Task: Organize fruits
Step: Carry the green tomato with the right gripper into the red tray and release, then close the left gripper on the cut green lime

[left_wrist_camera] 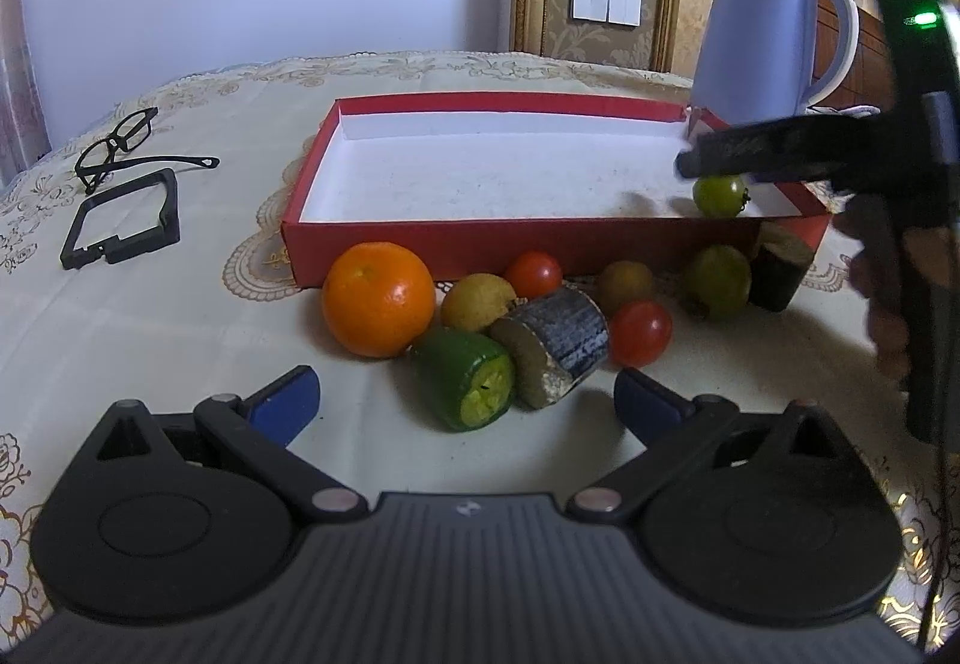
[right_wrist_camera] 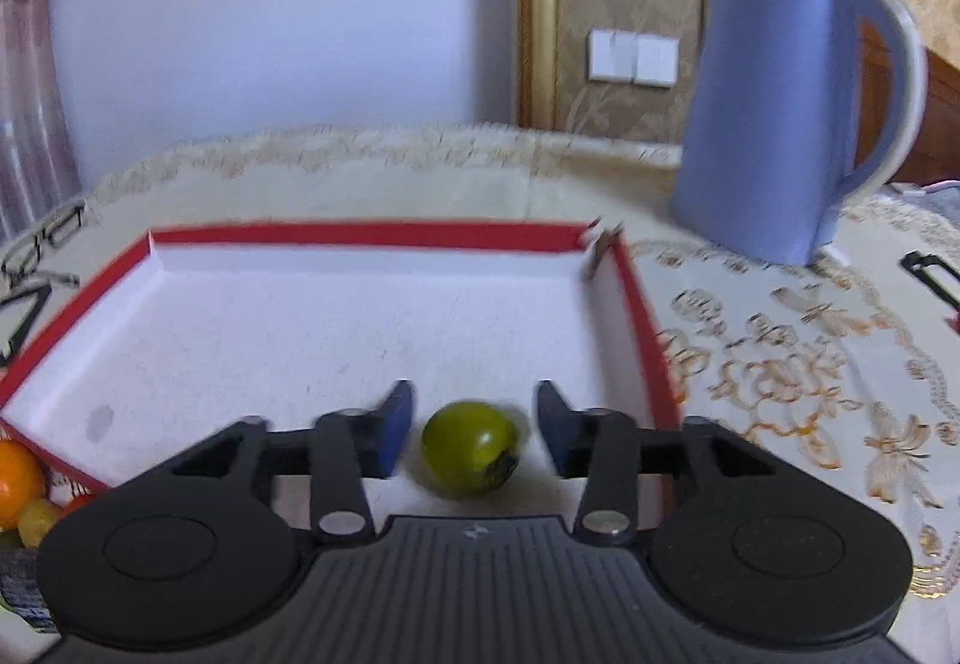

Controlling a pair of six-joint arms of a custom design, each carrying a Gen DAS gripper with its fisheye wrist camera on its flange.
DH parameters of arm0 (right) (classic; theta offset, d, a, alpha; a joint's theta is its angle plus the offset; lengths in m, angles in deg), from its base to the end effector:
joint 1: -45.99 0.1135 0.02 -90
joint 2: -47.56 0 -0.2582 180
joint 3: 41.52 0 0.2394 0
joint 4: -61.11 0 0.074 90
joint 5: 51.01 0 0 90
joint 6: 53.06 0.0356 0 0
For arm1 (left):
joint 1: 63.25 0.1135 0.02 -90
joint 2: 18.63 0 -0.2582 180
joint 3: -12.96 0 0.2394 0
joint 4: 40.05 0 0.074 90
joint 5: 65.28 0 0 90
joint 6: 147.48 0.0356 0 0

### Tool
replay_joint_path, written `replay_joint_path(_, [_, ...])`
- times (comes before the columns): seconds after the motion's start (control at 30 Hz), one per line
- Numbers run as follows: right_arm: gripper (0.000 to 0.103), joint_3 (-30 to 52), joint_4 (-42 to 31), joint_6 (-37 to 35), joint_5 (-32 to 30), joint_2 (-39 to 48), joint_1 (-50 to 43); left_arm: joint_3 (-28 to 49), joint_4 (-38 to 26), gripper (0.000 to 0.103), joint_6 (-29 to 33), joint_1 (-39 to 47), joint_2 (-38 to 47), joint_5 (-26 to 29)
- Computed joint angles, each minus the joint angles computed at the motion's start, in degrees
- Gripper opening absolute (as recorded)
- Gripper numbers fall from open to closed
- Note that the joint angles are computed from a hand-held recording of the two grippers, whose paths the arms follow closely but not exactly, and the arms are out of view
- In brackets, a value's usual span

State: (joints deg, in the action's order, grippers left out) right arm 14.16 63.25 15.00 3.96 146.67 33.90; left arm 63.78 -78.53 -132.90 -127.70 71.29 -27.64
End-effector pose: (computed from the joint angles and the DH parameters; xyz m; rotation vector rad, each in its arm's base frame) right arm 0.3096 -0.0454 0.1358 -0.4888 2.1079 0.3627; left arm 0.1229 -0.1918 0.1272 -0.3290 2.1891 0.1469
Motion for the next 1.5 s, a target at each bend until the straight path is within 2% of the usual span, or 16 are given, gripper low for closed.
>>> replay_joint_path(0.03, [0.066,-1.0,1.1,0.9,-1.1,-1.0,-1.3,-0.1,0.0,0.103,0.0,-0.1,0.0,0.0])
replay_joint_path(0.17, [0.067,-4.3,1.8,0.9,-8.5,-5.7,-9.2,-0.3,0.2,0.103,0.0,-0.2,-0.2,-0.1])
replay_joint_path(0.23, [0.072,-6.3,2.6,-0.3,-10.6,-7.5,-14.0,-0.5,0.4,0.103,0.5,-0.2,-0.4,0.0])
replay_joint_path(0.3, [0.082,-8.0,2.7,-3.0,-9.4,-8.9,-17.6,-1.9,2.0,0.103,1.7,-0.6,-1.8,0.1])
replay_joint_path(0.43, [0.082,-9.4,2.3,-8.2,-5.8,-8.2,-22.2,-4.5,4.3,0.103,4.7,-1.4,-4.6,0.8])
replay_joint_path(0.53, [0.082,-6.4,-3.3,-9.3,-6.7,-5.2,-24.6,-5.9,4.7,0.103,4.7,-1.8,-6.4,1.2])
replay_joint_path(0.7, [0.082,-4.5,-3.8,-8.8,-2.3,-2.9,-22.3,-5.9,5.7,0.103,7.7,-0.8,-6.6,2.1])
replay_joint_path(0.77, [0.086,-5.1,-2.6,-8.8,-0.6,-3.1,-21.1,-5.9,6.5,0.103,8.3,-0.6,-6.3,1.9])
replay_joint_path(0.9, [0.102,-2.8,-5.7,-9.4,1.7,-1.6,-19.6,-10.1,11.4,0.095,11.4,-2.1,-9.6,1.2])
replay_joint_path(1.0, [0.103,0.2,-8.9,-8.4,-0.3,0.6,-20.8,-12.9,13.4,0.093,14.8,-3.4,-12.7,1.5])
replay_joint_path(1.1, [0.103,-0.4,-8.2,-8.5,0.8,0.3,-20.1,-14.9,16.0,0.086,18.1,-3.1,-15.3,2.2])
replay_joint_path(1.23, [0.103,-0.3,-8.4,-8.6,0.7,0.3,-20.2,-15.9,20.6,0.079,24.9,0.8,-16.7,5.7])
replay_joint_path(1.33, [0.103,-0.2,-8.5,-8.6,0.7,0.3,-20.2,-16.1,21.4,0.067,27.7,2.7,-18.0,7.2])
replay_joint_path(1.4, [0.103,-0.3,-8.5,-8.6,0.6,0.3,-20.2,-16.9,21.3,0.054,29.5,3.9,-20.2,8.8])
replay_joint_path(1.5, [0.103,-0.2,-8.5,-8.6,0.6,0.3,-20.3,-18.8,22.4,0.051,31.9,4.5,-22.8,10.1])
